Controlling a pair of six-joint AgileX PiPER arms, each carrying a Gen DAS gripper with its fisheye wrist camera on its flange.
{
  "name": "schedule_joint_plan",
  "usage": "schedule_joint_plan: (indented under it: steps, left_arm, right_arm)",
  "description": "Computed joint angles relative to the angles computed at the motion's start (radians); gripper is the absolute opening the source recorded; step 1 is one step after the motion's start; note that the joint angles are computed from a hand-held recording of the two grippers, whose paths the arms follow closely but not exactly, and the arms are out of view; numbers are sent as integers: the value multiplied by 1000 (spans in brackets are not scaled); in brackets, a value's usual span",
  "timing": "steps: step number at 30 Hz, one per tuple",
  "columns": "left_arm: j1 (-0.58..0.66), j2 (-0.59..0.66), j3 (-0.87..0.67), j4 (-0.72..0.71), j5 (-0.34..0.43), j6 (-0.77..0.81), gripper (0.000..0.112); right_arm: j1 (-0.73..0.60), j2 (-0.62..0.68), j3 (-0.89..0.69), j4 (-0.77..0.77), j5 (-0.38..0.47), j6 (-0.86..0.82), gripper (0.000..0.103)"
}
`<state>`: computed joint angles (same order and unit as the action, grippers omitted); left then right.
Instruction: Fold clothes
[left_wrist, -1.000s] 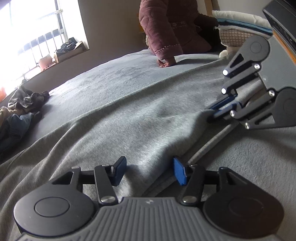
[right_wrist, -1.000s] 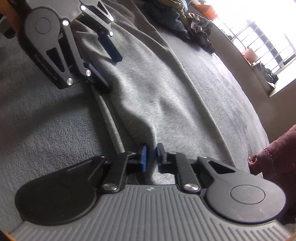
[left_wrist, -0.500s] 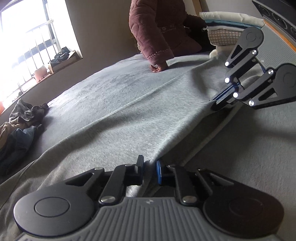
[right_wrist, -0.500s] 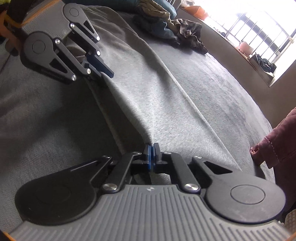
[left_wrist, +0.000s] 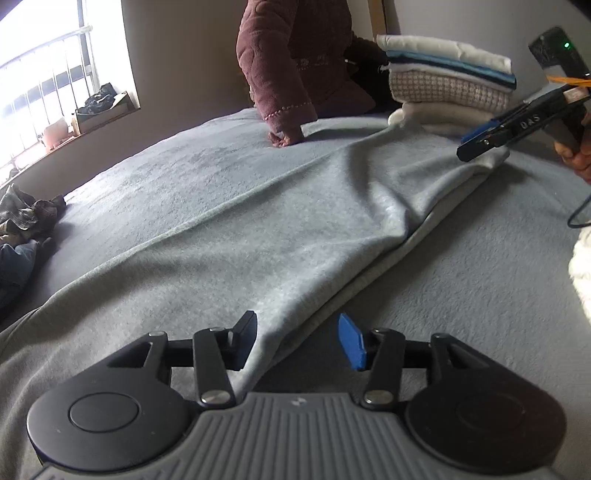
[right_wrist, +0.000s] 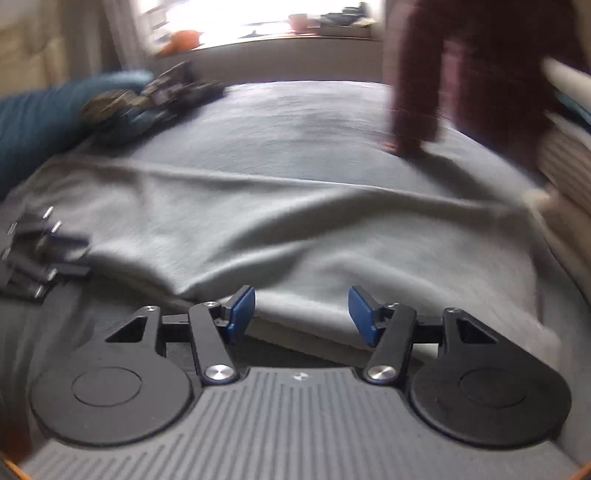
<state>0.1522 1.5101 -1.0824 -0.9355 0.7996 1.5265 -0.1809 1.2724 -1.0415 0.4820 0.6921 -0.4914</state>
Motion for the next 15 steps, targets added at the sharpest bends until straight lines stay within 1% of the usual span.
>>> schedule_joint_plan:
  steps: [1,3,4,5,7,10,11,12,13,15]
  left_arm:
    - [-11,-2,6,-23,-3,6,51]
    - [-60,2,17,-39,-41,0,51]
    - [-88,9,17,-35,-61,-6,51]
    - [-118,14,20,-30,-85,-11,51]
    - [-178,24,27,-17,-136,-20,51]
    - [-236,49,25,25,-179,-62,51]
    - [-251,58,23,53,-193,-92,51]
    - [-260,63,22,70,-201,-112,51]
    - [-262,66,23,75,-205,-121,51]
    - [-254,69,15,87,-188,-149,51]
  right_arm:
    - [-95,2,-2,16,7,68,58]
    - [-254,28,6,17,0,250,58]
    - [-336,46,20,42,-8,316,58]
    - [-408,64,34,93,-8,342,58]
    - [-502,109,55,212,-10,309,58]
    - [-578,193,69,438,38,143,57]
    - [-583,215,60,471,57,117,41]
    - [-567,218,54,464,37,115,21]
    - [-551,220,47,452,17,113,20]
    - [-532,180,47,477,-21,35,13]
